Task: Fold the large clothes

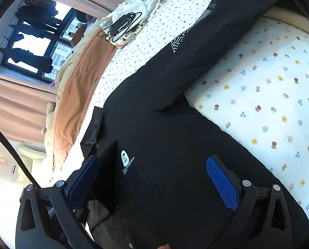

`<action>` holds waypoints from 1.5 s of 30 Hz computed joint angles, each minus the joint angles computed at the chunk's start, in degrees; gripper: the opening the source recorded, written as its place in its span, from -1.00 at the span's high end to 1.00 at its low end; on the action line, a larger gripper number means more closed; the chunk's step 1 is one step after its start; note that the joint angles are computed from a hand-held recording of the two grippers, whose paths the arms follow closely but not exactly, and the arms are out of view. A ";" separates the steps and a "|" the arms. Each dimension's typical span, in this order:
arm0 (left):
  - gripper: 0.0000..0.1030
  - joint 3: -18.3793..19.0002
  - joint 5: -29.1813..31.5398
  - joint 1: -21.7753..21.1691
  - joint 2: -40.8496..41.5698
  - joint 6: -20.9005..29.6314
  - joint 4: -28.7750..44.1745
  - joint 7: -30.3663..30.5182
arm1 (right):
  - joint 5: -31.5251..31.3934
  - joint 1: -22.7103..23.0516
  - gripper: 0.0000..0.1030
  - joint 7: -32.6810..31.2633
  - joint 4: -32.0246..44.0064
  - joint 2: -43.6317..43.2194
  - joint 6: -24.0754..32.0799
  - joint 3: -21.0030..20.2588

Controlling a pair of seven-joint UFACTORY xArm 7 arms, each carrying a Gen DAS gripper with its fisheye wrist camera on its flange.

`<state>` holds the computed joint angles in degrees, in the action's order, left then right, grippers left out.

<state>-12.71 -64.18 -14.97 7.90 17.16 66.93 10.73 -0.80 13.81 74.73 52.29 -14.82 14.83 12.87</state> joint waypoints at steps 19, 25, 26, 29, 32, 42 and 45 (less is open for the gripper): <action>-0.90 6.57 7.78 -3.99 -25.36 -16.27 -25.90 -11.69 | -7.64 4.79 -0.99 -11.52 12.74 12.06 1.19 0.07; -0.90 -1.39 23.71 8.29 -26.88 -16.76 -28.79 -25.48 | -15.24 8.98 -0.99 -13.47 22.33 19.21 8.71 -0.59; -0.90 -1.82 25.41 9.47 -26.95 -16.74 -29.06 -26.64 | -15.73 9.93 -0.99 -13.70 23.89 20.20 10.13 -0.84; -0.90 -6.98 32.88 17.27 -27.96 -15.29 -29.87 -33.14 | -15.04 11.95 -0.99 -16.54 28.18 23.83 13.33 -1.63; -0.90 -10.56 38.76 23.15 -29.08 -14.33 -30.80 -38.41 | -16.36 14.43 -0.99 -17.07 33.80 27.97 18.84 -3.01; -0.90 -11.92 49.44 27.45 -31.16 -12.52 -32.51 -47.37 | -19.92 20.70 -0.99 -21.15 50.05 37.83 38.02 -6.52; -0.90 -12.06 52.96 27.87 -31.88 -11.87 -32.57 -48.92 | -20.67 20.94 -0.89 -20.14 49.63 37.40 39.05 -7.67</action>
<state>-24.76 -11.21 12.91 -23.98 5.28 34.36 -38.19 -21.47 34.75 54.59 101.92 22.58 53.88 5.20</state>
